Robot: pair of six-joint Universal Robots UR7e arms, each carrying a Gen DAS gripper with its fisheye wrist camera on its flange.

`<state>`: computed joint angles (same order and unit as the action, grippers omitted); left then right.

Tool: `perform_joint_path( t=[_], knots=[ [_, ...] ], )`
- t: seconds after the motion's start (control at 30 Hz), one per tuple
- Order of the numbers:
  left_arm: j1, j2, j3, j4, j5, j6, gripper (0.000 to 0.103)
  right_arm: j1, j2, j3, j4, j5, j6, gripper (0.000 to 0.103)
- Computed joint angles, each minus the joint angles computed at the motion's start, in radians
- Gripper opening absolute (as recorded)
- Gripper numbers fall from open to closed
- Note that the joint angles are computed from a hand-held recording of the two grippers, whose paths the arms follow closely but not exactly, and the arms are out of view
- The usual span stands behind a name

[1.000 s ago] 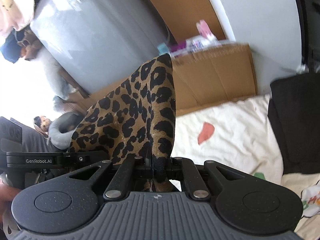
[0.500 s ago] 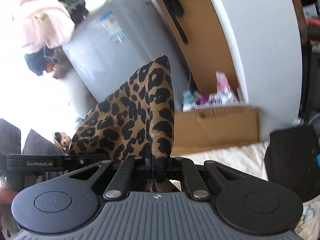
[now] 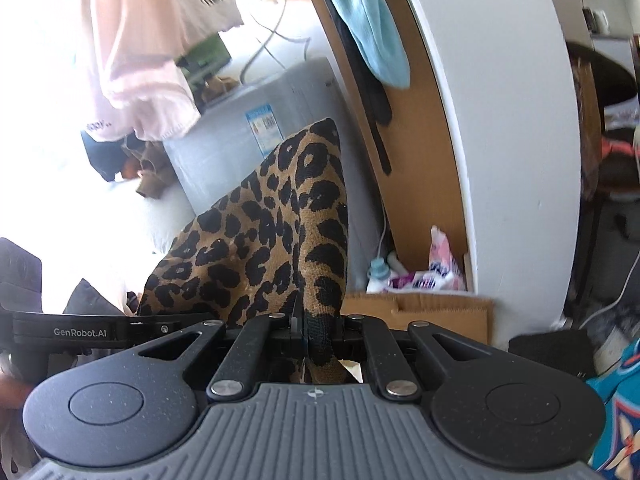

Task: Fold clothes
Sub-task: 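Carry the held leopard-print pants with both tools toward the blue cloth pile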

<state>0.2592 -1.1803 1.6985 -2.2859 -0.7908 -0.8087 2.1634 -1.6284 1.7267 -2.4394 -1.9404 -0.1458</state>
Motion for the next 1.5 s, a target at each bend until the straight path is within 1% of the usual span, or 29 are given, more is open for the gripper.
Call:
perform_joint_path(
  t=[0.17,0.37,0.5,0.73,0.93,1.13,1.3,1.5],
  knots=[
    [-0.025,0.039,-0.057,-0.013,-0.010,0.029,0.029,0.035,-0.023,-0.056,0.052,-0.023,-0.013,0.006],
    [-0.037,0.096,-0.103,-0.024,-0.027,0.055,0.029,0.038,-0.072,-0.083,0.095,-0.036,-0.001,0.006],
    [-0.029,0.125,-0.101,-0.073,-0.052,0.057,0.029,0.014,-0.112,-0.067,0.101,-0.036,0.014,0.006],
    [0.002,0.182,-0.093,-0.152,-0.113,0.093,0.029,-0.038,-0.177,-0.004,0.092,-0.062,-0.035,0.006],
    [0.028,0.226,-0.072,-0.230,-0.157,0.127,0.029,-0.111,-0.219,0.053,0.059,-0.067,-0.072,0.006],
    [0.056,0.263,-0.023,-0.324,-0.206,0.149,0.029,-0.193,-0.249,0.130,-0.016,-0.068,-0.108,0.006],
    [0.100,0.294,0.001,-0.370,-0.255,0.160,0.029,-0.280,-0.266,0.201,-0.080,-0.039,-0.138,0.006],
    [0.161,0.350,0.015,-0.439,-0.319,0.186,0.029,-0.391,-0.241,0.246,-0.152,-0.008,-0.202,0.006]
  ],
)
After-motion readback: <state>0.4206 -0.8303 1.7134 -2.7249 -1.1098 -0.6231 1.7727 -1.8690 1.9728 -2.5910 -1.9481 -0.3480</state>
